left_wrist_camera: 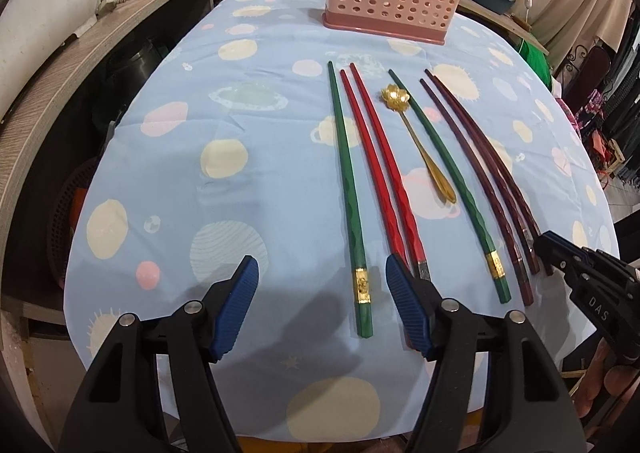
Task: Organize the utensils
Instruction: 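Grasp a dark red chopstick with the right gripper while the left gripper grasps a green chopstick, then lift both chopsticks and carry them above the pink basket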
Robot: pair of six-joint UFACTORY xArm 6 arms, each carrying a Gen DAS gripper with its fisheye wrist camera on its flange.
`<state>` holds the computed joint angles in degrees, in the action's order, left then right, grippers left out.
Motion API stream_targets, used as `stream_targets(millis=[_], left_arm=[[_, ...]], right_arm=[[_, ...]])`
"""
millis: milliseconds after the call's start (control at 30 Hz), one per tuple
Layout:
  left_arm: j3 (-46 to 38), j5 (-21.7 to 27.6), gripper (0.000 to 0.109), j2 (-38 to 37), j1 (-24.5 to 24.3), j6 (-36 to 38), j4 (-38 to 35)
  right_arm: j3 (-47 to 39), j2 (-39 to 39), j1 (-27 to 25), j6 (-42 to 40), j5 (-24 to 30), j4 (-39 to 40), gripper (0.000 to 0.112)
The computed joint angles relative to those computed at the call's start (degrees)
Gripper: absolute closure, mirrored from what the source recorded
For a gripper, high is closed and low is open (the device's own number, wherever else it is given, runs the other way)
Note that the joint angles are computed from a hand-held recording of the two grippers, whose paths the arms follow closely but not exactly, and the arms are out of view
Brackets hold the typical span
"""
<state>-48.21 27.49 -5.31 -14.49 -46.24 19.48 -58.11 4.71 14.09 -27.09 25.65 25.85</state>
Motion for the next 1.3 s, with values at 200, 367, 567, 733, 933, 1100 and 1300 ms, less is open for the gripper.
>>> stream_targets(millis=[200,367,567,733,933,1100,1300], left_arm=[[0.2,0.0,0.062,0.6,-0.5,2.1,-2.2],[0.3,-0.1,0.075,0.6,-0.8,2.3,-1.7],[0.1,0.4,0.091,0.7,-1.1,1.7,-0.6],[0.1,0.3,0.102,0.7,-1.0,2.1,-0.9],[0.3,0.2,0.102,0.4,-0.8,2.1,-0.7],[-0.1,0.9,0.102,-0.5,-0.5,1.0,0.6],[-1.0,1.2,0.102,-2.7,0.2,-0.7,2.3]], right_arm=[[0.2,-0.1,0.0,-0.1,-0.1,0.2,0.104],[0.2,-0.1,0.0,-0.1,-0.1,0.2,0.104],[0.3,-0.2,0.0,-0.1,-0.2,0.2,0.104],[0.3,-0.2,0.0,-0.1,-0.1,0.3,0.104],[-0.1,-0.5,-0.2,-0.5,0.5,1.1,0.104],[-0.6,-1.7,-0.5,-2.0,0.8,3.6,0.105],[-3.2,-2.8,-1.0,-4.4,1.8,8.4,0.105]])
